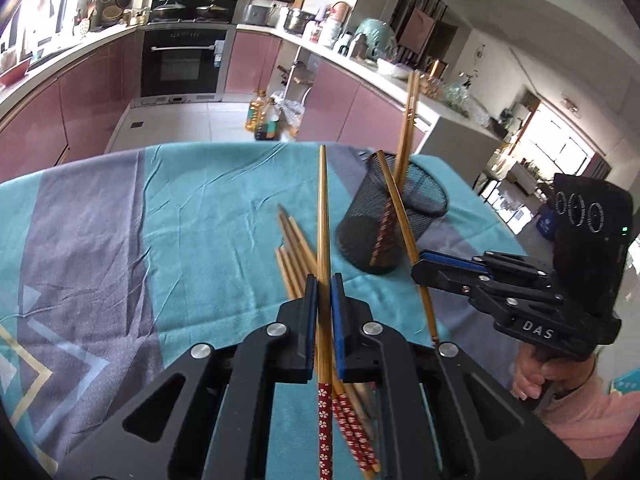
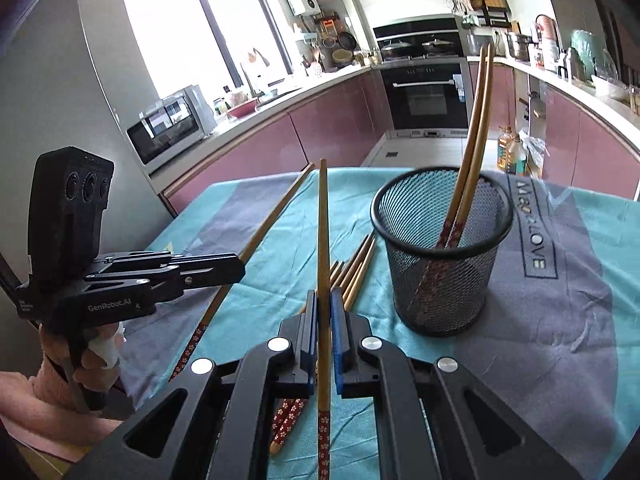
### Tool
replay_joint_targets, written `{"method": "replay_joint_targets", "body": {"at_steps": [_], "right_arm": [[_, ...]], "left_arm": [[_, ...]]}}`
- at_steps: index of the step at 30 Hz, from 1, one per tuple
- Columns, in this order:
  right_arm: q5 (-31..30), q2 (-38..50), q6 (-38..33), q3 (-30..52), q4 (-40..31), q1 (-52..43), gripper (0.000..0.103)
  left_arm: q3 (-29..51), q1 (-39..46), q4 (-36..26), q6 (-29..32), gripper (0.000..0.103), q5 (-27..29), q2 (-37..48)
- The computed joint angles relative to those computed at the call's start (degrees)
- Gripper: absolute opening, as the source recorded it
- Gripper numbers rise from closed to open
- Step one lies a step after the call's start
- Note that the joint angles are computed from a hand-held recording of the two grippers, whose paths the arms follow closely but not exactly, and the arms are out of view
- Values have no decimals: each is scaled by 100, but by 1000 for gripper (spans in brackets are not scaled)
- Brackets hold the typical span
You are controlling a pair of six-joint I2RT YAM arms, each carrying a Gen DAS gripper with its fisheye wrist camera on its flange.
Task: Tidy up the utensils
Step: 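Grasp another chopstick with the left gripper while the right gripper grasps one, then lift both held chopsticks upright and carry them over the mesh cup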
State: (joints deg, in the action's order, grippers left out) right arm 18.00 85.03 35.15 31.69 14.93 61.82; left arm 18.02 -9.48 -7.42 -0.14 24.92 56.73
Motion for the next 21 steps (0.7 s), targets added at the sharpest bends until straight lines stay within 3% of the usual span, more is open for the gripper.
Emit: {"method": "replay_joint_targets", "body": {"at_steps": [7, 13, 21], "right_arm": [[248, -734, -106, -268, -119, 4, 6], [429, -1158, -240, -364, -193, -8, 6], [530, -1882, -694, -322, -486, -260, 6]], "left_arm": [[259, -44, -537, -135, 8, 505, -710], [333, -438, -150, -576, 8, 266, -924], [759, -973, 795, -1264, 8, -255, -366]]}}
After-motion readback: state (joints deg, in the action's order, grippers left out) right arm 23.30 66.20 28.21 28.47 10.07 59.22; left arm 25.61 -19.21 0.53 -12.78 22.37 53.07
